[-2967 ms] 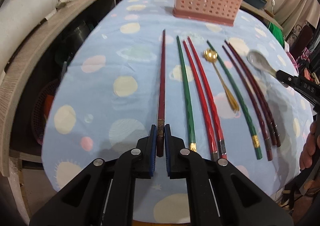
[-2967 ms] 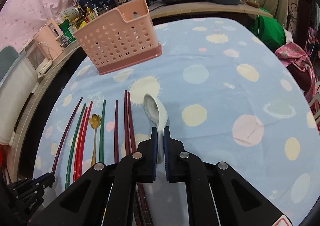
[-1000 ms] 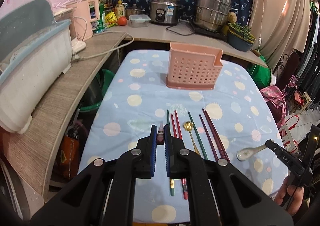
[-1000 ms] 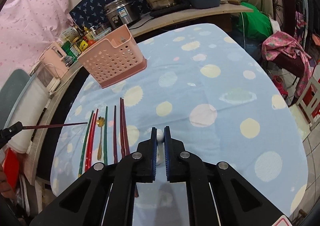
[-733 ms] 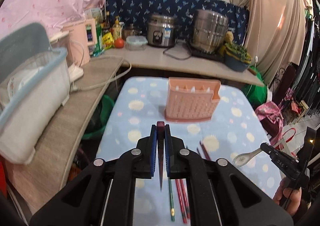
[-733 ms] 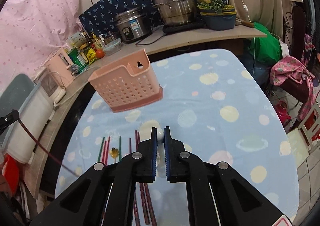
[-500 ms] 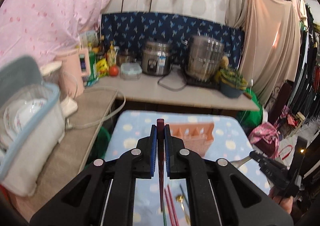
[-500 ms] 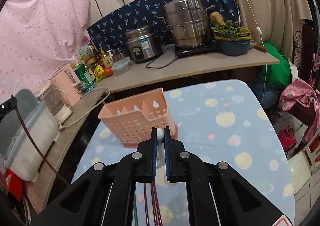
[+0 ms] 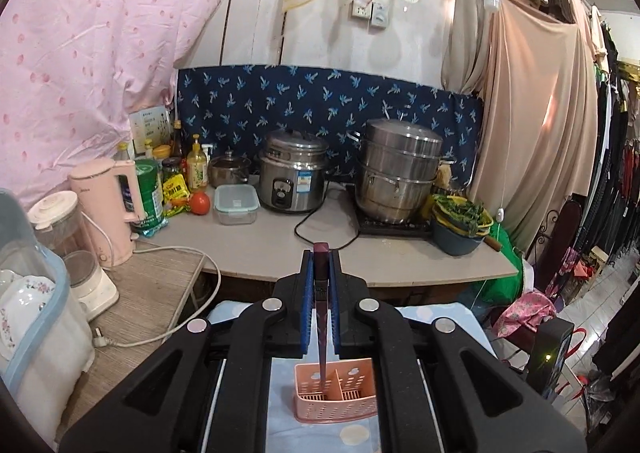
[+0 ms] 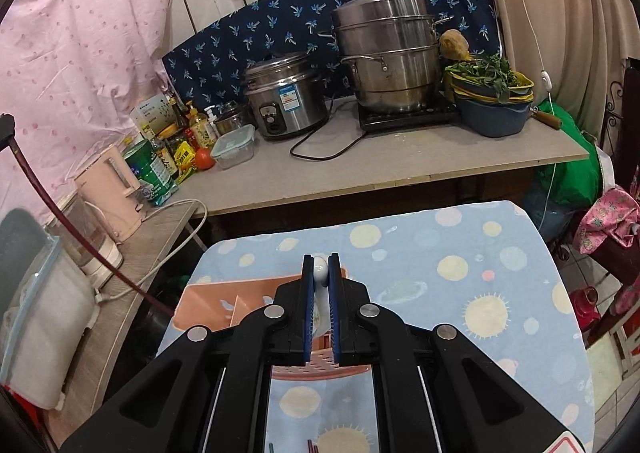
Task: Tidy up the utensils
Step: 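Lower the white spoon into the pink basket with the right gripper while the left gripper inserts the chopstick, then open both grippers and withdraw them from the pink basket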
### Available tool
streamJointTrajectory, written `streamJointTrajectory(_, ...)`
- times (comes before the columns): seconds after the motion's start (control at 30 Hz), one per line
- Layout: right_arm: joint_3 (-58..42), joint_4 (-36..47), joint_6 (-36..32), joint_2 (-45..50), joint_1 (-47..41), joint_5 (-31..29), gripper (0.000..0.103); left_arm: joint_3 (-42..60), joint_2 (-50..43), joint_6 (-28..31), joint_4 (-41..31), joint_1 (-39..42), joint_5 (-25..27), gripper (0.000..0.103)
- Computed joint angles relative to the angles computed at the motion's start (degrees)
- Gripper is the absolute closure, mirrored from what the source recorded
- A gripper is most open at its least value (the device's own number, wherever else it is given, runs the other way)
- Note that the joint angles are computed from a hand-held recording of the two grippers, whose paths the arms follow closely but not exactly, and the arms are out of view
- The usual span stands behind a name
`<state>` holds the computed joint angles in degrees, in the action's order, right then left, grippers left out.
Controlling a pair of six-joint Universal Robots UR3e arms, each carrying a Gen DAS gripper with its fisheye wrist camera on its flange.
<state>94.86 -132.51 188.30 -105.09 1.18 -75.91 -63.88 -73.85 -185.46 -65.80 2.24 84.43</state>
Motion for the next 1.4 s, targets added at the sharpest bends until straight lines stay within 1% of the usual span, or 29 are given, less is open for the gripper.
streamJointTrajectory(0.13,0.40,-2.05,0.44,3.55,1.00,-1.00,0.096,-5.70,-0.85,0.12,4.39,-0.70,1.19,0.096)
streamJointTrajectory(0.27,2.36,-3.52,0.91,5.02,1.35,-1.24,0.096,-11.48,-0.55,0.26,8.27,0.53,-0.04,0.096)
streamJointTrajectory(0.3,2.71,-3.83,0.96,5.28,1.50,-1.50,0.096,-12.01,-0.47,0.24,8.27,0.88,-0.18,0.096)
streamJointTrajectory(0.43,3.96,-4.50,1.04,5.28,1.20,-1.45,0.096,-10.21,-0.47,0.18,6.30,2.63,-2.55,0.096)
streamJointTrajectory(0.57,4.09,-4.90,1.16,5.18,0.92,-1.09,0.096,-6.41,-0.61,0.47,5.52,2.68,-2.78,0.096)
streamJointTrajectory(0.7,3.44,-5.05,1.14,5.63,1.17,-1.14,0.096,-2.07,-2.73,-0.12,5.13,2.47,-2.27,0.096)
streamJointTrajectory(0.83,2.97,-4.72,1.22,6.14,1.13,-1.15,0.096,-2.00,-4.13,-0.53,6.65,2.07,-1.05,0.096)
streamJointTrajectory(0.93,3.19,-4.73,1.30,6.66,1.12,-1.47,0.096,-4.76,-4.14,-0.58,7.91,2.14,-1.22,0.096)
streamJointTrajectory(1.13,5.14,-5.09,1.12,6.49,0.83,-1.09,0.095,-15.18,-1.95,-1.44,11.02,2.27,-0.92,0.096)
streamJointTrajectory(1.17,5.72,-5.66,1.32,6.03,0.77,-1.29,0.092,-16.84,-1.32,-1.73,11.69,1.92,0.21,0.092)
streamJointTrajectory(1.2,5.94,-5.48,1.31,5.59,0.66,-1.36,0.089,-18.18,-0.69,-1.85,12.16,1.85,0.85,0.080)
streamJointTrajectory(1.23,6.35,-5.32,1.31,4.95,0.40,-1.00,0.087,-19.45,-0.04,-2.02,12.74,1.79,1.25,0.073)
streamJointTrajectory(1.27,6.72,-5.02,1.35,4.14,0.07,-0.64,0.082,-21.46,1.43,-1.91,13.53,2.24,0.90,0.062)
streamJointTrajectory(1.3,7.20,-4.66,1.29,3.06,-0.27,-0.31,0.078,-22.44,2.37,-1.73,13.63,2.46,0.81,0.059)
streamJointTrajectory(1.33,7.89,-4.45,1.14,1.73,-0.56,-0.10,0.077,-23.82,3.87,-1.40,13.42,2.87,0.55,0.058)
streamJointTrajectory(1.4,9.45,-3.50,0.85,-1.52,-0.90,-0.27,0.071,-26.01,6.60,-1.03,12.67,3.77,-0.30,0.048)
